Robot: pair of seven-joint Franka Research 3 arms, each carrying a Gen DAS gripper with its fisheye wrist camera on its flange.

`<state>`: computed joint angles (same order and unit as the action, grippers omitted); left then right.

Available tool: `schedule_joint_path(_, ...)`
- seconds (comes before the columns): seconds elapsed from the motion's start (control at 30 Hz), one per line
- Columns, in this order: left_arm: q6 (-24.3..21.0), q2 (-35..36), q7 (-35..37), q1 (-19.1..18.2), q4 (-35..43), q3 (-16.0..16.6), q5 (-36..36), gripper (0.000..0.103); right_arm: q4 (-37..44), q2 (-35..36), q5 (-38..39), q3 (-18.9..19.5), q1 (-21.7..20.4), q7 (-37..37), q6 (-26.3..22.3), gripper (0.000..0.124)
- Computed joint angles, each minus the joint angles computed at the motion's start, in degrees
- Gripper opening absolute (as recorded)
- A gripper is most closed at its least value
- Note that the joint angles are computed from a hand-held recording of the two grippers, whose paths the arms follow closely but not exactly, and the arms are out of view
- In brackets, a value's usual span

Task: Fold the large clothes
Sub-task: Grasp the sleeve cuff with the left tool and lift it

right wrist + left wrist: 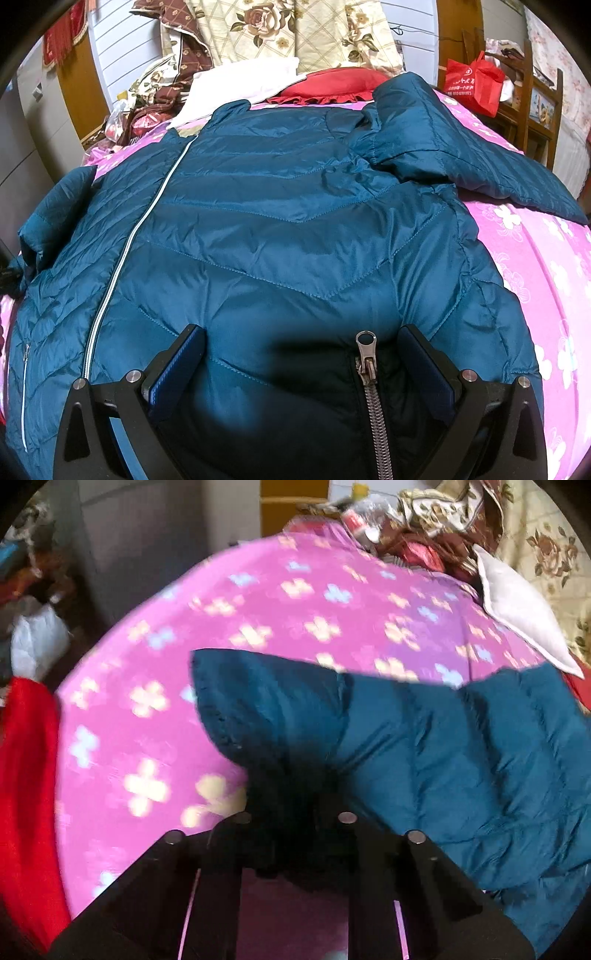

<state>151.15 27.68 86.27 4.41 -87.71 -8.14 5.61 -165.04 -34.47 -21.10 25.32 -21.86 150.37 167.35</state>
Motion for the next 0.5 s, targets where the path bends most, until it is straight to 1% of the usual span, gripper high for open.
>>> schedule_joint_path(0.03,1.27,-0.45,-2.29,-0.33,-0.05,1.08,0.38,0.011,-0.05,-0.03,0.01,-0.06,0.05,0.04,0.11,0.103)
schedule_joint_path(0.07,2.30,-1.16,-6.35,-0.78,0.25,3.05,1.21,0.011,-0.09,-0.03,0.03,-0.07,0.05,0.08,0.25,0.103)
schedule_joint_path(0.1,2.18,-1.26,-9.48,-1.23,1.05,4.52,2.48,0.011,-0.10,0.03,0.03,-0.06,-0.04,0.11,0.44,0.103)
schedule_joint_path(0.13,1.43,-1.30,-12.45,-1.24,2.50,5.87,3.60,0.011,-0.06,0.09,0.05,-0.01,-0.11,0.11,0.49,0.103)
schedule_joint_path(0.17,0.48,-1.24,-13.95,-0.84,3.95,6.43,4.49,0.011,0.01,0.16,0.05,0.08,-0.21,0.12,0.49,0.103)
schedule_joint_path(0.23,-1.40,-1.50,-17.53,-1.12,6.37,8.49,8.45,0.010,-0.01,0.18,0.08,0.13,-0.26,0.14,0.59,0.103)
schedule_joint_path(0.3,-2.63,-2.11,-20.80,-1.27,7.55,9.86,12.27,0.011,-0.01,0.18,0.15,0.17,-0.29,0.16,0.68,0.103)
schedule_joint_path(0.33,-3.98,-2.45,-23.62,-1.90,8.22,11.03,14.82,0.011,0.03,0.25,0.17,0.20,-0.38,0.17,0.80,0.103)
schedule_joint_path(0.37,-4.99,-2.78,-25.56,-1.77,8.69,11.19,15.94,0.010,0.07,0.32,0.20,0.23,-0.44,0.15,0.86,0.103)
schedule_joint_path(0.43,-6.51,-3.41,-27.11,-1.15,9.01,10.40,17.00,0.011,0.10,0.32,0.25,0.30,-0.50,0.10,0.85,0.103)
schedule_joint_path(0.47,-7.14,-3.73,-27.93,-1.53,9.12,10.23,18.34,0.011,0.09,0.31,0.28,0.35,-0.53,0.14,0.89,0.103)
schedule_joint_path(0.5,-6.77,-4.30,-28.25,-1.67,8.45,9.79,19.27,0.011,0.11,0.35,0.31,0.38,-0.55,0.14,0.90,0.103)
